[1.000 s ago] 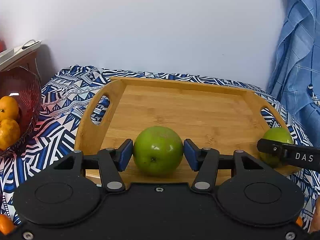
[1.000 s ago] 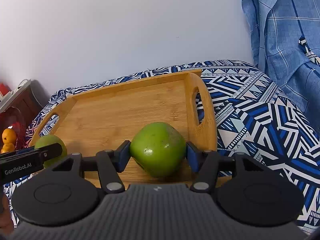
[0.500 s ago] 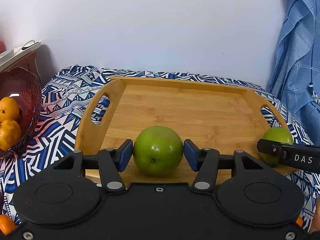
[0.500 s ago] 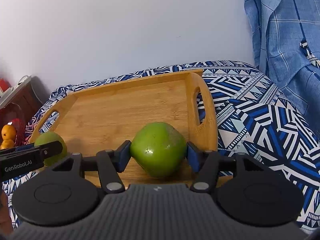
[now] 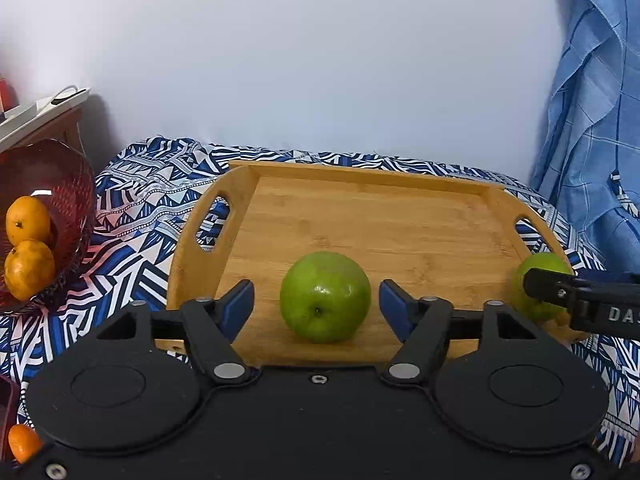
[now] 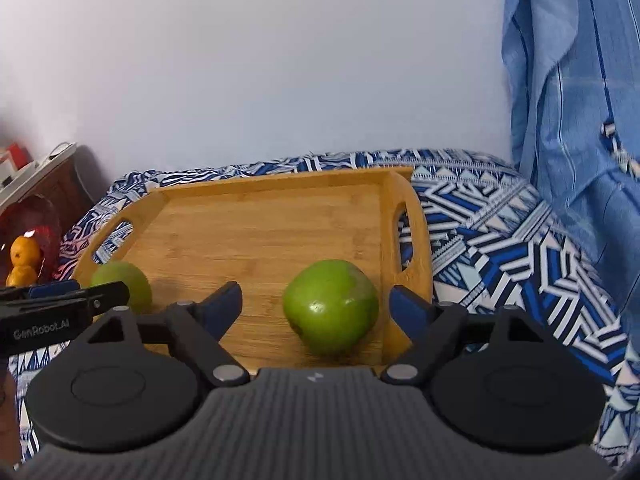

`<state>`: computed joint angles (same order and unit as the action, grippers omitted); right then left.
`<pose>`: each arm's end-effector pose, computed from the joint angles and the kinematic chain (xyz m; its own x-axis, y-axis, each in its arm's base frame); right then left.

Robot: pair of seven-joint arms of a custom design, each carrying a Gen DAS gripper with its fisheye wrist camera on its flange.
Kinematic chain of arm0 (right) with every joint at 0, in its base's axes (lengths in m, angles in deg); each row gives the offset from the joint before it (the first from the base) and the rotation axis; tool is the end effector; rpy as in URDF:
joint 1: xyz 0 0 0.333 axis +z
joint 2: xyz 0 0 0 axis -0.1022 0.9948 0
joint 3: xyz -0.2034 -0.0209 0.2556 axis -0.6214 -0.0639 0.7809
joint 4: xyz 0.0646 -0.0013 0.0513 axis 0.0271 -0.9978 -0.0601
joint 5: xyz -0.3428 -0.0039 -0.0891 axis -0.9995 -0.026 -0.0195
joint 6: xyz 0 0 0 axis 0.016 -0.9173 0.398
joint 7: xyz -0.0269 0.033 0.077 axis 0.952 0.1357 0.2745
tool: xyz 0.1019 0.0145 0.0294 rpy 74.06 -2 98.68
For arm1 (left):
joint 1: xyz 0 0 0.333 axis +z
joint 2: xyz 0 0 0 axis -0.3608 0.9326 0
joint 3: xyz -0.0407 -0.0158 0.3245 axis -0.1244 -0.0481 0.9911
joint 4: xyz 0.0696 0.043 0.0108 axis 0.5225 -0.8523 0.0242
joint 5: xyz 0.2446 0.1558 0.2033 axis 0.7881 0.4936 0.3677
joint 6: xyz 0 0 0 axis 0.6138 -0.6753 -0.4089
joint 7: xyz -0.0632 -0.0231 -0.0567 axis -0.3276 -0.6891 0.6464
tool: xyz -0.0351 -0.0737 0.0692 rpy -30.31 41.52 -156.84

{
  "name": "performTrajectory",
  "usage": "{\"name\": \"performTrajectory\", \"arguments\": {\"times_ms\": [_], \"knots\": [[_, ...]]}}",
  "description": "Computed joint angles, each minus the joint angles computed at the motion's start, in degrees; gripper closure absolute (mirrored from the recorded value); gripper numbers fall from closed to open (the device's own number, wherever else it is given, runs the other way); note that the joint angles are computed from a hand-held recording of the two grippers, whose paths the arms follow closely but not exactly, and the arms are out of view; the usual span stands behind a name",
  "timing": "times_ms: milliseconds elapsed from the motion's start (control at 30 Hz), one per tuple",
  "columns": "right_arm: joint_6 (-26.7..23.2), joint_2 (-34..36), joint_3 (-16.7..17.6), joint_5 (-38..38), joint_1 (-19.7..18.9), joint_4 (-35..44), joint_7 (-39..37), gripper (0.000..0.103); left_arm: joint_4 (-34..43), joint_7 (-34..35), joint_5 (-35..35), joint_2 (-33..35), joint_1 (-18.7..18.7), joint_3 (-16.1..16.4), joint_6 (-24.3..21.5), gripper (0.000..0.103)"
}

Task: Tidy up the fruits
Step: 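Open the left tool to drop its apple on the tray while the right tool releases, then move the left tool to the large orange while the right tool reaches a tangerine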

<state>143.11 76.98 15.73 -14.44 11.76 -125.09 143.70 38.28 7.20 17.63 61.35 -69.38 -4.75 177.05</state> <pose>0.6930 0.3031 0.4912 0.4582 -0.8696 -0.1842 -0.6386 -0.1779 -0.7487 0.5777 -0.5172 0.4852 0.4219 -0.9054 0.0470 -0.5467 -0.2955 -0.7835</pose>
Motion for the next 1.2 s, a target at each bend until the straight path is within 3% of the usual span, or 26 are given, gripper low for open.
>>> {"name": "performTrajectory", "arguments": {"times_ms": [233, 567, 733, 833, 1067, 1200], "knots": [[4.73, -6.01, 1.44, 0.68, -2.00, -9.67, -4.76, 0.000, -11.49, -4.51, 5.04, -6.93, -2.18, -0.49, 2.14, 0.016], [11.01, -13.32, 5.94, 6.96, -6.12, -22.42, -10.90, 0.000, -24.34, -11.71, 9.89, -14.44, -2.62, -5.25, 3.17, 0.007], [13.17, -16.61, 12.42, 13.66, -10.96, -29.16, -19.74, 0.000, -28.31, -13.73, 10.98, -16.19, -2.67, -7.44, 2.57, 0.005], [12.45, -18.14, 15.21, 18.55, -13.04, -32.22, -25.76, 0.004, -29.26, -13.99, 10.98, -16.34, -2.66, -8.36, 1.86, 0.005], [9.61, -19.93, 16.72, 30.95, -14.76, -33.95, -35.45, 0.017, -33.43, -18.16, 13.50, -18.07, -2.50, -9.03, 3.62, 0.005], [6.08, -20.05, 13.68, 33.77, -12.99, -32.61, -34.38, 0.022, -33.50, -19.44, 13.84, -17.99, -1.99, -9.42, 3.39, 0.005]]}}
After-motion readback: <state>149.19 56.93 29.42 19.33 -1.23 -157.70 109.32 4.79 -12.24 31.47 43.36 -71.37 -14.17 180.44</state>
